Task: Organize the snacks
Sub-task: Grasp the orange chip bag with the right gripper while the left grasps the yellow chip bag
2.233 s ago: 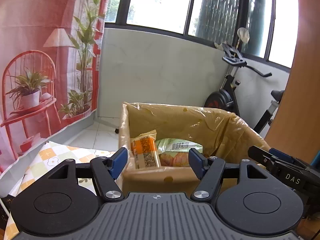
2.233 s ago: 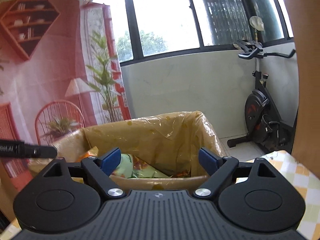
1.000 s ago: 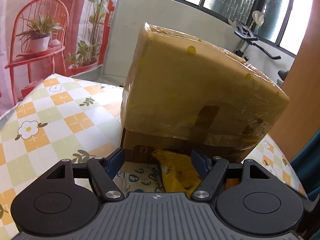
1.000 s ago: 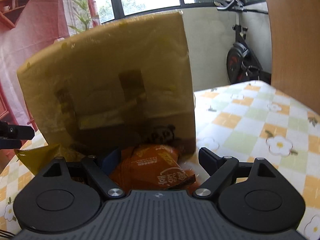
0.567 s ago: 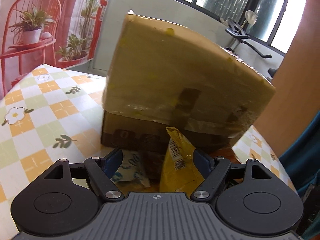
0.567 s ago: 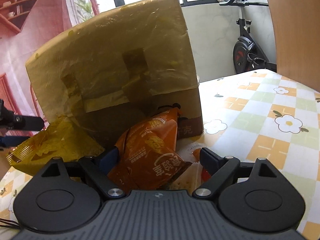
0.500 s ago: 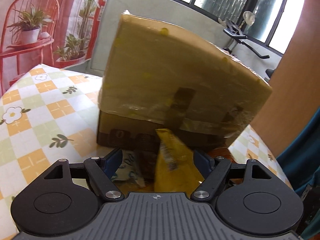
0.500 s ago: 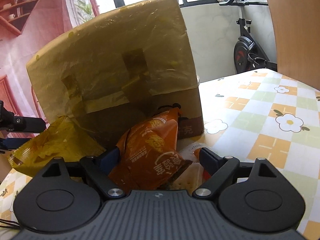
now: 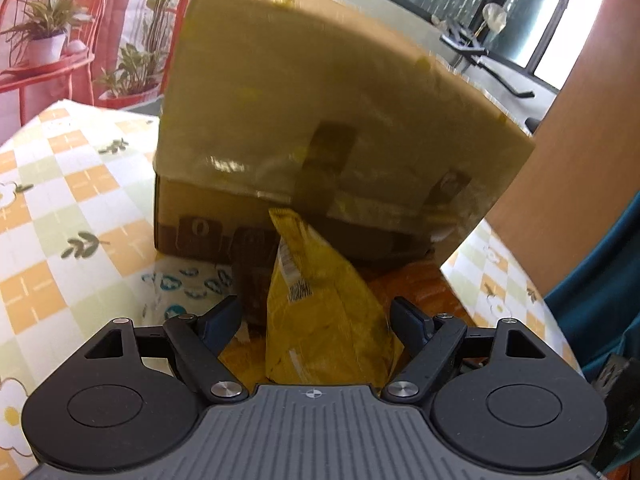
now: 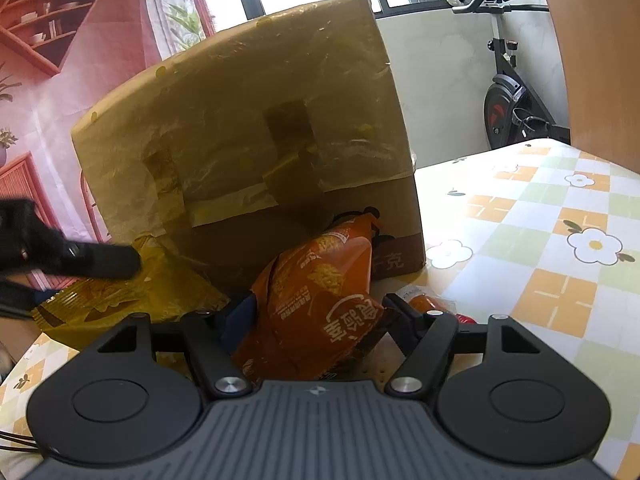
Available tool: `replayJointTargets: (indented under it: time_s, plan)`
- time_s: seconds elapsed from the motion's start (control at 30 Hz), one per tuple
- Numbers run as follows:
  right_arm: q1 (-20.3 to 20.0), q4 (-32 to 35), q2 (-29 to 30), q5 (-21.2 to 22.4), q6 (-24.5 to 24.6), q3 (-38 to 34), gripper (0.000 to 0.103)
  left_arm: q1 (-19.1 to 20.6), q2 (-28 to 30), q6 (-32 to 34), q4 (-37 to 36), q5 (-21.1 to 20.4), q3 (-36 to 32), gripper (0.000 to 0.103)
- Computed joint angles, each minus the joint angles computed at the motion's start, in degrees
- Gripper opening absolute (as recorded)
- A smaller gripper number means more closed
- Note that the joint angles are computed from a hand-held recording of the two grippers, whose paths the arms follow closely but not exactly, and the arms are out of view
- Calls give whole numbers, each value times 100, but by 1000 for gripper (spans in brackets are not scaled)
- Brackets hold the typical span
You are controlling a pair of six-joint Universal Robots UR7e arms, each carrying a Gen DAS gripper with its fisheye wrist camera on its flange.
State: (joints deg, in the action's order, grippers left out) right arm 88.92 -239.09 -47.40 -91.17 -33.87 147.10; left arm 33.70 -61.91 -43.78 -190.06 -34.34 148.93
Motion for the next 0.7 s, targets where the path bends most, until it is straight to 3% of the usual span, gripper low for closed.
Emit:
replayJointTargets:
  time_s: [0.2, 0.37, 0.5, 0.7]
  plan:
    - [-24, 87, -46, 26, 21, 2, 72, 140, 295, 160, -504, -240, 1, 85]
    - [-78, 223, -107, 84, 44, -16, 72, 156, 507, 289, -1082, -353, 106, 78]
    - [-142, 379, -183, 162, 123, -20, 72, 120, 530, 196, -1135, -363, 154, 78]
    - [-149, 355, -167, 184, 107, -8, 72, -14, 711, 392, -1420, -240, 222, 68]
